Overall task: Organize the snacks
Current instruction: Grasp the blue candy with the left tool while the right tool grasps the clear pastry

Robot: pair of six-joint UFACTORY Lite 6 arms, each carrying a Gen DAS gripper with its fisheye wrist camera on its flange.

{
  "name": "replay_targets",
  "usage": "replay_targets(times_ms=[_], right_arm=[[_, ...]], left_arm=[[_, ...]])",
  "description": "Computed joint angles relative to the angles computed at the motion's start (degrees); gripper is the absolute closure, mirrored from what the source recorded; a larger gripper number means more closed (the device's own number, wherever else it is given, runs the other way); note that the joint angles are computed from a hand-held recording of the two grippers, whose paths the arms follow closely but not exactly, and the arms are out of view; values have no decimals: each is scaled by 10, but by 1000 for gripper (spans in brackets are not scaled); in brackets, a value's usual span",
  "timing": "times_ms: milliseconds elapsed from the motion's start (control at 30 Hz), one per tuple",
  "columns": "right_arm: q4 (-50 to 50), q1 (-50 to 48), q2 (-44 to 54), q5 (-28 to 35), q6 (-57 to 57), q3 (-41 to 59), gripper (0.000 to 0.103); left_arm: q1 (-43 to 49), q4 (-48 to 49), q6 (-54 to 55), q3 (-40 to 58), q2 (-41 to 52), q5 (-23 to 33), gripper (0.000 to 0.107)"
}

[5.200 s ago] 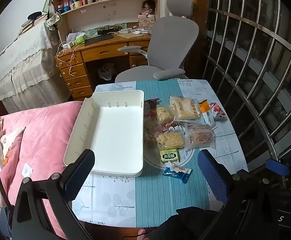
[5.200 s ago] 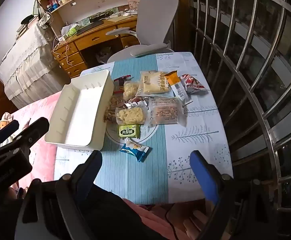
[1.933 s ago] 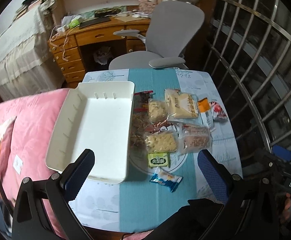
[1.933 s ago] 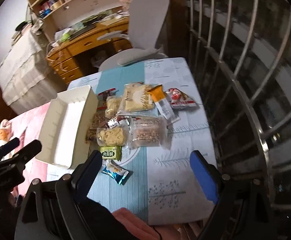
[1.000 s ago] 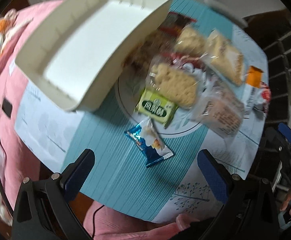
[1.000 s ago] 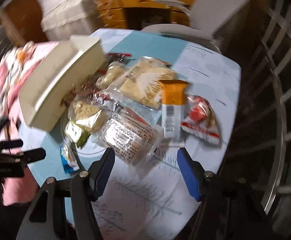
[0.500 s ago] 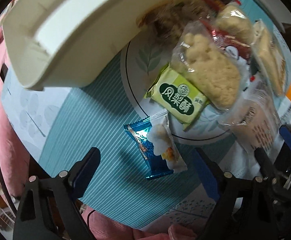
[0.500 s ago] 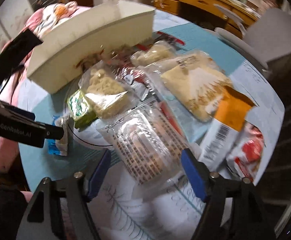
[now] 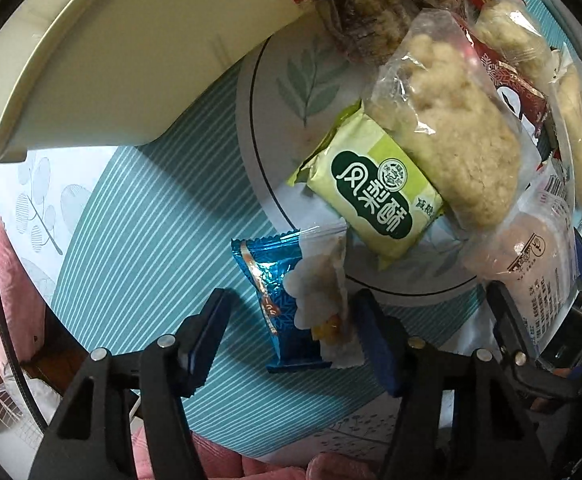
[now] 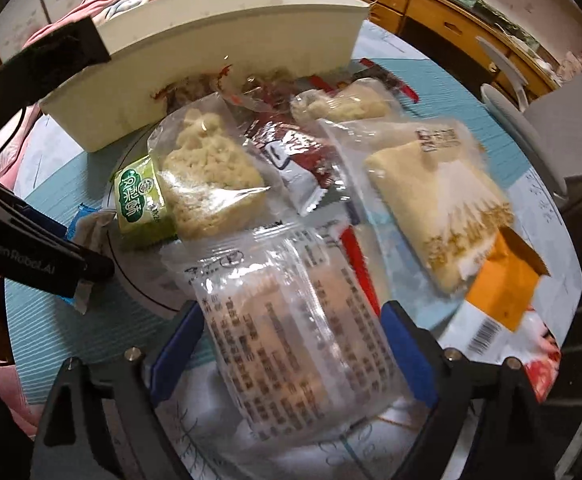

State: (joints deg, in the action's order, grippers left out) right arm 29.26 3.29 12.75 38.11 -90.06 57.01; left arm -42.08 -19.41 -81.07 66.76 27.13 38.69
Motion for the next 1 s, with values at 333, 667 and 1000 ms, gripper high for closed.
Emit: replay_targets(times_ms=[333, 667, 1000], right_arm=[[-66, 31, 14, -20, 127, 14, 12], [-135, 39, 5, 1, 261, 27, 24], [-144, -6, -45, 68, 321, -13, 28]], left_arm=[[26, 11, 0, -14, -24, 11, 78], [34, -4, 26, -41, -67, 2, 78], [26, 38, 35, -4, -126, 42, 78]])
